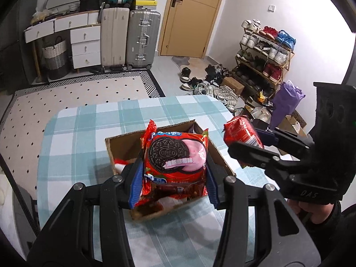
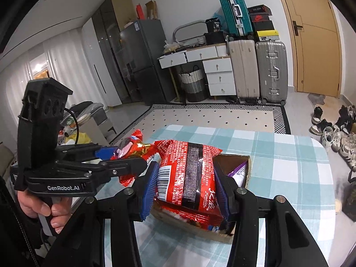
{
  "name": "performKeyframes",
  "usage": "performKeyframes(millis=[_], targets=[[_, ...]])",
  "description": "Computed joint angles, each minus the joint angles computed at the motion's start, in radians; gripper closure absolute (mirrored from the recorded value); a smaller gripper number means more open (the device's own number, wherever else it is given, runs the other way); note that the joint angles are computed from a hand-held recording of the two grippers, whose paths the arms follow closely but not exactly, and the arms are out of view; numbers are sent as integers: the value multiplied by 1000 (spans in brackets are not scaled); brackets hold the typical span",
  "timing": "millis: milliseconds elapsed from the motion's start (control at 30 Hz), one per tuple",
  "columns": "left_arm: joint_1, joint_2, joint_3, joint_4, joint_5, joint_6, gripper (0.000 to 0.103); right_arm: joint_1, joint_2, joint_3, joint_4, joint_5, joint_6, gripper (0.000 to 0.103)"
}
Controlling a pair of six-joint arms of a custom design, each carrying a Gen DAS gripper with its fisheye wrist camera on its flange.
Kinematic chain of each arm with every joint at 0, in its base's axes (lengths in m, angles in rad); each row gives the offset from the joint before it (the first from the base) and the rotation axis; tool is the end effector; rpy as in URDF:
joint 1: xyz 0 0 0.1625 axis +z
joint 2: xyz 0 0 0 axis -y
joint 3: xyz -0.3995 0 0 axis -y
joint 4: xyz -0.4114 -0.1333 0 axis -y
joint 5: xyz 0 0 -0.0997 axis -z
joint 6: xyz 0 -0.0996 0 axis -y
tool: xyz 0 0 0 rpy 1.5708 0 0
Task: Organize snacks
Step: 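Carry both red packets over the box and lower them inside, then open both grippers to release the red packets into the box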
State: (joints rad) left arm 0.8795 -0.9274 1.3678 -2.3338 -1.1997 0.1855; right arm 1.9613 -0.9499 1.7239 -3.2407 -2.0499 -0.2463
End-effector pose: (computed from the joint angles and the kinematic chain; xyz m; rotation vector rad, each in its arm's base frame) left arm -0.3386 -0.6749 0.2503 1.1142 2.5786 -0.5742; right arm 0.3312 -0.5751 0.2225 0.4980 -2.4368 1.2274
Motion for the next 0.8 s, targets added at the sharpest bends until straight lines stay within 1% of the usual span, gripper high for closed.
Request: performKeyframes(millis=[200, 433, 600, 633, 667, 700, 800], targets=[[33, 90, -106, 42, -32, 1, 59, -40, 13, -29, 29, 23, 0, 55], [52, 169, -175, 69, -26, 20, 59, -77, 27, -46, 55, 45, 0, 55], [65, 215, -219, 86, -38, 29, 59, -100, 31, -42, 70, 54, 3, 55], [68, 221, -225, 90, -44, 31, 58, -105, 31, -39, 72, 57, 3, 54], [70, 225, -228, 92, -48, 34, 57, -110, 32, -37, 72, 60, 3, 51], [70, 228, -229, 89, -42, 41, 52, -114, 35, -37, 72, 59, 5, 50], [74, 224, -221, 80, -51, 51, 49, -116, 39, -33, 63, 46, -11, 46]])
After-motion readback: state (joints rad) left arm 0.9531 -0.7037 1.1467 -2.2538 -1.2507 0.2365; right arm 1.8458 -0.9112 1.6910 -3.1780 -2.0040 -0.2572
